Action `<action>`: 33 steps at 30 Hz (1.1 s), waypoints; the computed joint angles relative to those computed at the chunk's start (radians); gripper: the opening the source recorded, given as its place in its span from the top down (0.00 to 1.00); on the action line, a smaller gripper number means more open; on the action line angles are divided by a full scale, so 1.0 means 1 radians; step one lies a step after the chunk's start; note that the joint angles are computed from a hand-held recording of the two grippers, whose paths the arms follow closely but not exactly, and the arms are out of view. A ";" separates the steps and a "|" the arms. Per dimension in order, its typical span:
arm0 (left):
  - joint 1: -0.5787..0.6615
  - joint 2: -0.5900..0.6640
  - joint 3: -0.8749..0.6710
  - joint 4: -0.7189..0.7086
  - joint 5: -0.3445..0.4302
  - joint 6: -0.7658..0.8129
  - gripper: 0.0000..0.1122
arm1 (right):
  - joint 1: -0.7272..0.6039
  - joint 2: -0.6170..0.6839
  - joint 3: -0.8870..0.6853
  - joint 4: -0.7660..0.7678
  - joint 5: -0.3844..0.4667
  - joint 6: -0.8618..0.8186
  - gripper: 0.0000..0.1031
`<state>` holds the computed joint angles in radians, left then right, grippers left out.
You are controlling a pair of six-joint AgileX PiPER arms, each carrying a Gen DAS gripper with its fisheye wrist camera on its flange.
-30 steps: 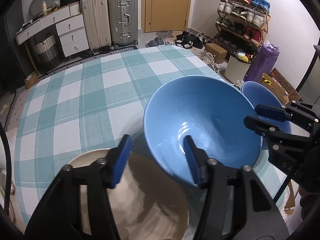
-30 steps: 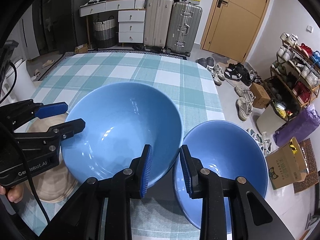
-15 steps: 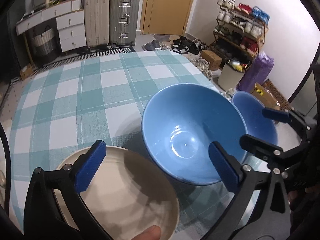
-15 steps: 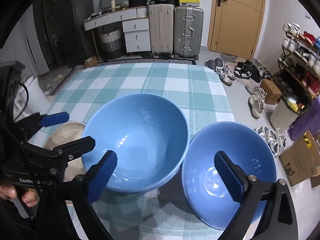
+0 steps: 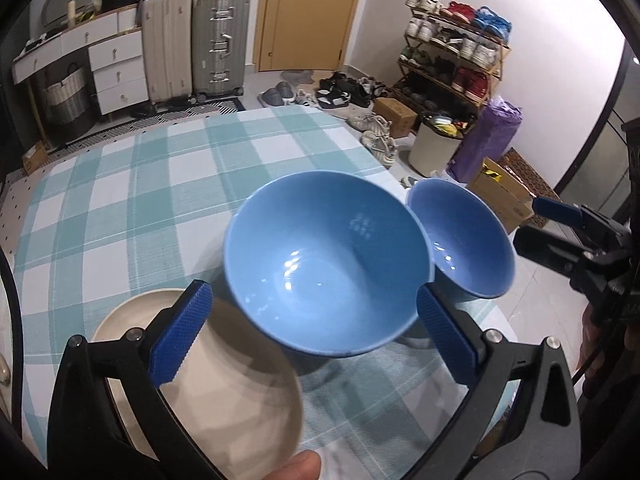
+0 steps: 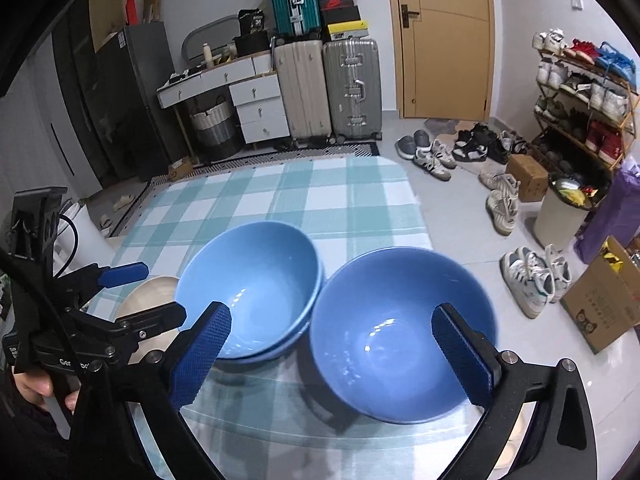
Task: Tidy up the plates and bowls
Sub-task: 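Move both open grippers to the rim of the third light-blue bowl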
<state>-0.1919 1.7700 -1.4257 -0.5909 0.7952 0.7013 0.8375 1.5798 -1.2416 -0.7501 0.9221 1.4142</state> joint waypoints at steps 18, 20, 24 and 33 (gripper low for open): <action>-0.122 -0.044 0.011 -0.041 0.066 -0.032 0.09 | 0.097 -0.237 0.158 -0.058 0.167 0.096 0.01; -0.128 -0.037 0.014 -0.064 0.081 -0.018 0.09 | 0.101 -0.250 0.174 -0.062 0.176 0.109 0.01; -0.159 -0.040 0.038 -0.056 0.048 -0.039 0.10 | 0.116 -0.284 0.208 -0.069 0.199 0.134 0.01; -0.217 -0.034 0.084 -0.058 -0.005 -0.062 0.37 | 0.089 -0.316 0.282 -0.072 0.180 0.175 0.01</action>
